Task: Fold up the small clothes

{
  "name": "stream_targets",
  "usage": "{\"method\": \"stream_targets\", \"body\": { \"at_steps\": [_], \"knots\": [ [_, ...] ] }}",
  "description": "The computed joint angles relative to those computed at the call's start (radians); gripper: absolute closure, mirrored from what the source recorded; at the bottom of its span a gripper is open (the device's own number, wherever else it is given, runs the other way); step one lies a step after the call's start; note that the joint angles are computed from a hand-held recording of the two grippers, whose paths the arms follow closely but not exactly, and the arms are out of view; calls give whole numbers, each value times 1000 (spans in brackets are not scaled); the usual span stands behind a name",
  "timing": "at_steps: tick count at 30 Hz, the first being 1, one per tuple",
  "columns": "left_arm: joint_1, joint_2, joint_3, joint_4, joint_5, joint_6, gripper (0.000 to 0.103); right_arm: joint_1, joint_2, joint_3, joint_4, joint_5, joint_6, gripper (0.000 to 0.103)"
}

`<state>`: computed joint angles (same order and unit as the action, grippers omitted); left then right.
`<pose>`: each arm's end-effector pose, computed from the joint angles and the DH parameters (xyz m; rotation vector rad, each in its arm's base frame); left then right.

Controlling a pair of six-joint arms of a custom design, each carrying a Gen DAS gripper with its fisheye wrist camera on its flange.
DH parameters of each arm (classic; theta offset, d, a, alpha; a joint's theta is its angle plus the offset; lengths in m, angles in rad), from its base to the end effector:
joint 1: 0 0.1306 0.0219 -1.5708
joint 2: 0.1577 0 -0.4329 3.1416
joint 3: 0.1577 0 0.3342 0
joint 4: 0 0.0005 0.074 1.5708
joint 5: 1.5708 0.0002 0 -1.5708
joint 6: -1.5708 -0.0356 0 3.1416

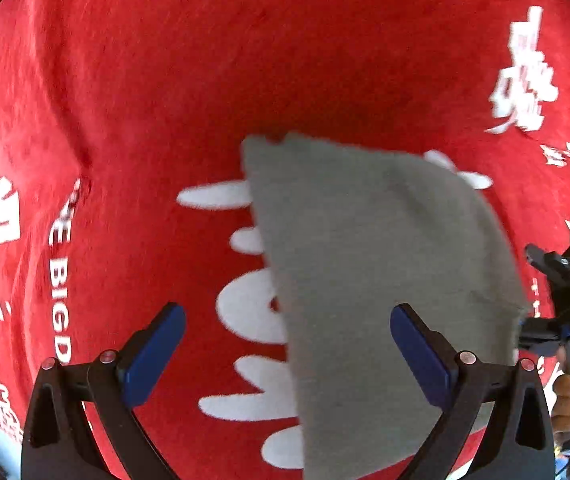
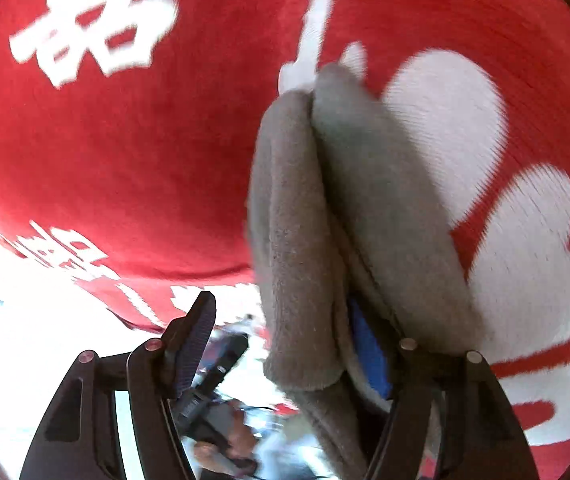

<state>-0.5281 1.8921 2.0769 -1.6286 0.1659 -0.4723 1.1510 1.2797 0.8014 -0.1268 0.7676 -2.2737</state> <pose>0.4836 -0.2895 0.4679 1.4570 2.6326 -0.2554 0.1628 0.3028 0.3490 1.5767 1.6261 1.2763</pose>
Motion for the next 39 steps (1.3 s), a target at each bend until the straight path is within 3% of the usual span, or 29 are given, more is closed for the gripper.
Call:
{"method": "stream_targets", "body": {
  "at_steps": [1, 2, 3, 5, 7, 9, 11, 13, 15, 17, 18, 23, 28, 29, 30, 32, 34, 36, 39],
  "knots": [
    [7, 12, 5, -16, 3, 1, 0, -45, -10, 53, -126, -119, 72, 42],
    [11, 12, -3, -8, -1, 9, 0, -78, -8, 113, -251, -204, 124, 71],
    [14, 2, -23, 19, -9, 16, 0, -105, -8, 173, -377, -272, 184, 88],
    [18, -11, -42, 47, -10, 19, 0, -113, 17, 309, -590, -288, 280, 88],
    [21, -27, -56, 69, 4, 28, 0, -82, 24, 390, -697, -229, 331, 88],
    [23, -37, -57, 64, 28, 16, 0, -38, 22, 412, -763, -176, 280, 89],
    [18, -55, -85, 80, 27, -2, 0, 2, 23, 403, -826, -164, 169, 89],
    [9, -72, -133, 100, 11, -25, 0, 6, 14, 350, -830, -207, 96, 88],
    [0, -90, -197, 134, -16, -43, 0, -9, 7, 278, -752, -276, 71, 86],
    [1, -97, -232, 148, -17, -42, 0, 15, -16, 227, -696, -252, 5, 81],
    [4, -100, -244, 151, -14, -33, 0, 25, -18, 233, -715, -251, -9, 76],
    [16, -116, -244, 142, -17, -25, 0, 70, 24, 372, -981, -313, -32, 56],
    [27, -152, -269, 142, -27, -77, 0, 105, 66, 536, -1111, -239, -31, 56],
    [31, -162, -290, 147, -40, -90, 0, 110, 76, 559, -1120, -233, -21, 59],
    [36, -168, -306, 149, -46, -95, 0, 122, 87, 580, -1123, -228, -8, 68],
    [45, -166, -319, 141, -44, -89, 0, 105, 119, 624, -1101, -244, 58, 86],
    [53, -168, -332, 129, -41, -74, 0, 98, 137, 638, -1068, -267, 117, 87],
    [54, -176, -347, 135, -47, -73, 0, 65, 175, 654, -1059, -344, 171, 87],
    [51, -182, -366, 141, -60, -83, 0, 44, 192, 605, -1013, -440, 168, 87]
  ]
}}
